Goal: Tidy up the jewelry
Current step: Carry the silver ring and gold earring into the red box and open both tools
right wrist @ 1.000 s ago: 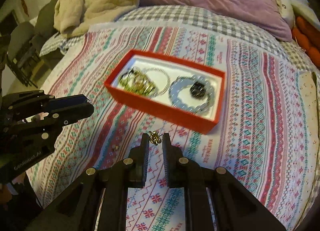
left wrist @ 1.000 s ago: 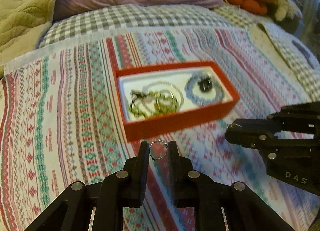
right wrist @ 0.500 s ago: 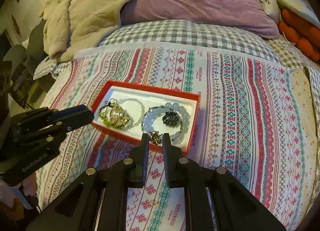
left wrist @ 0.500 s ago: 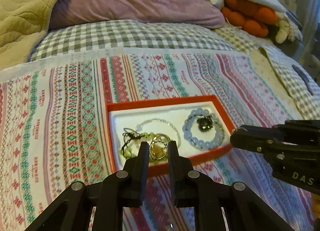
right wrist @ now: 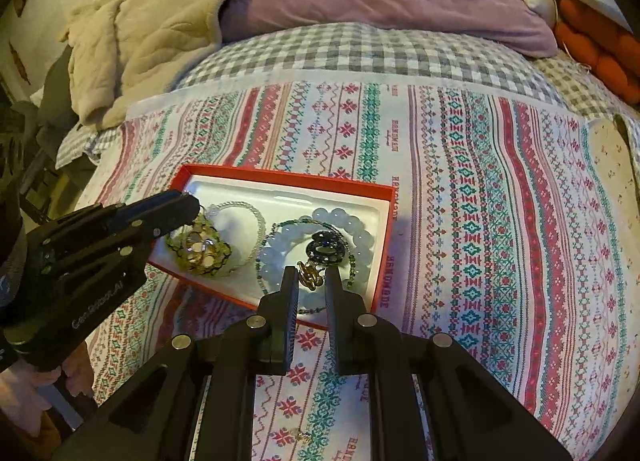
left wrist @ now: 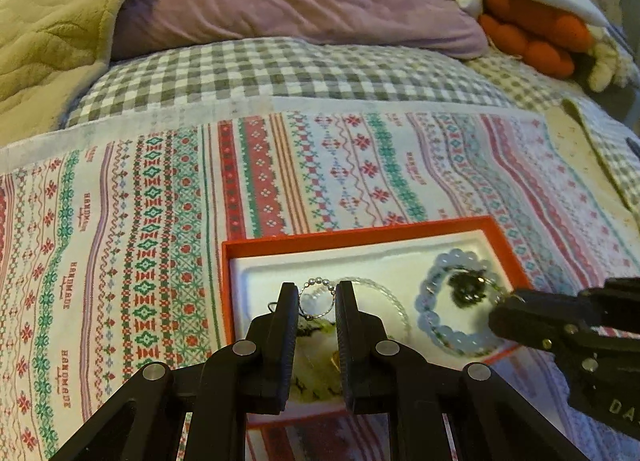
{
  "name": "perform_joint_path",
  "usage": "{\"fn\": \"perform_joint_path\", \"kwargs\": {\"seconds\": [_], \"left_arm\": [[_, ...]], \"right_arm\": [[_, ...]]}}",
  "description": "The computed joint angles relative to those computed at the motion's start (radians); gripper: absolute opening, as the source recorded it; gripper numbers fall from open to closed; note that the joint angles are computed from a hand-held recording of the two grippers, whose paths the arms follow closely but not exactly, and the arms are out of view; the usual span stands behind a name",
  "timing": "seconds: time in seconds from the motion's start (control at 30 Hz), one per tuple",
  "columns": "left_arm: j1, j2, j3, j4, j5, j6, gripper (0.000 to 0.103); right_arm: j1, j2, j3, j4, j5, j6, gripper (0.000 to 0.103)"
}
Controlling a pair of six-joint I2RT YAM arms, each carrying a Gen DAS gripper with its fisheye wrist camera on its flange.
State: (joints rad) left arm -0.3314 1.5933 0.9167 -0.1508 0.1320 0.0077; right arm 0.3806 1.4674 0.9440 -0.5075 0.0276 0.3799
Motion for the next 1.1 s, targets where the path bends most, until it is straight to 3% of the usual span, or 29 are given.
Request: {"fn": "perform_joint_path", "kwargs": {"seconds": [0.5, 0.73, 0.9, 1.1], "left_arm": [[-0.007, 0.042, 0.022, 0.001, -0.024, 0.004, 0.015], [-0.009, 0.006, 0.015, -0.025, -0.021, 0.008, 0.035], [-0.005, -0.055, -0.004, -0.046, -0.009, -0.006, 0.048], [0.002, -0.135, -0.029, -0.075, -0.001, -0.01, 0.071]], "right_arm": [[-0.009, 0.015, 0.005, 0.0, -0.002, -0.015, 0.015], [-0.011, -0.011, 0.003, -0.019, -0.012, -0.014, 0.016], [-0.007, -0.066, -0.003, -0.046, -0.017, -0.011, 0.027], [-0.006, -0.128, -0.013, -0.079, -0.004, -0.009, 0.034]]}}
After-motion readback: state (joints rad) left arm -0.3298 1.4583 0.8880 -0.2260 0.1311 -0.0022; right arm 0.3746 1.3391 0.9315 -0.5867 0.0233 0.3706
